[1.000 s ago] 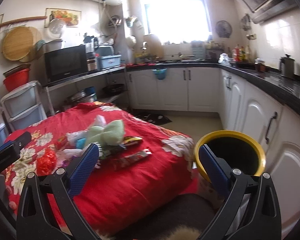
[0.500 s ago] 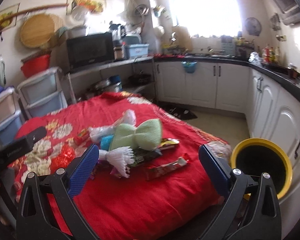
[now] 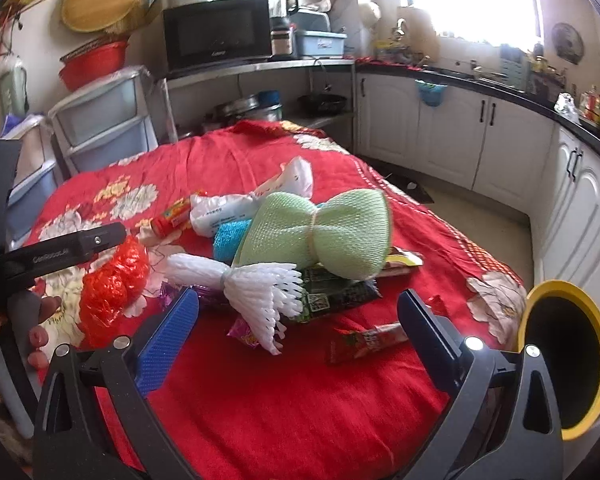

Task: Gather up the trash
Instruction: 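Grasp the red plastic bag with the left tool while the right tool grasps the white mesh net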

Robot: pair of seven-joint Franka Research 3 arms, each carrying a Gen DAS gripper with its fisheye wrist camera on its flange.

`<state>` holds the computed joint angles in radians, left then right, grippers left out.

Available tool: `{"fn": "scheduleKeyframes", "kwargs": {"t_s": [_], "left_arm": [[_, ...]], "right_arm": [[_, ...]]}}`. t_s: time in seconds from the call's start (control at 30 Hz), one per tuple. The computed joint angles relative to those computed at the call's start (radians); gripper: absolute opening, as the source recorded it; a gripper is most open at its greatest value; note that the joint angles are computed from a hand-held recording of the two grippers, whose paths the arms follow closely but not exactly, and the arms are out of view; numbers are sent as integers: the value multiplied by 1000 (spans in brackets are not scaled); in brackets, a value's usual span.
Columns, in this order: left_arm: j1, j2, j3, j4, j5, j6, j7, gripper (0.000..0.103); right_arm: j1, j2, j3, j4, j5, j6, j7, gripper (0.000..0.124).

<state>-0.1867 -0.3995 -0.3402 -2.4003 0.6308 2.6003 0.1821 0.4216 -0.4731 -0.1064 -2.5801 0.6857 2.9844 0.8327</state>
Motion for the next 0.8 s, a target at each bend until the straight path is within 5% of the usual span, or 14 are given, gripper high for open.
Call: {"fn": "scheduleKeyframes", "kwargs": {"t_s": [0.1, 0.3, 0.43, 0.57, 0.8], "left_arm": [[-6, 27, 16, 4, -27, 0, 16, 92], [-24, 49, 53, -24, -111, 66, 44, 91], [-38, 60, 59, -22, -152, 61, 100, 65], [-40, 57, 57, -31, -167, 80, 129, 32], [-5, -10, 14, -39, -101, 81, 95, 27]], "right_arm": [[15, 32, -6, 21, 0, -4, -19, 95], [-14, 103, 16, 82, -12, -93, -31, 60], [-31, 107, 29, 91, 4, -132, -60, 25], [-26, 84, 24, 85, 54, -146, -113, 15], [-23, 5, -1, 69, 141, -177, -184, 13]]}}
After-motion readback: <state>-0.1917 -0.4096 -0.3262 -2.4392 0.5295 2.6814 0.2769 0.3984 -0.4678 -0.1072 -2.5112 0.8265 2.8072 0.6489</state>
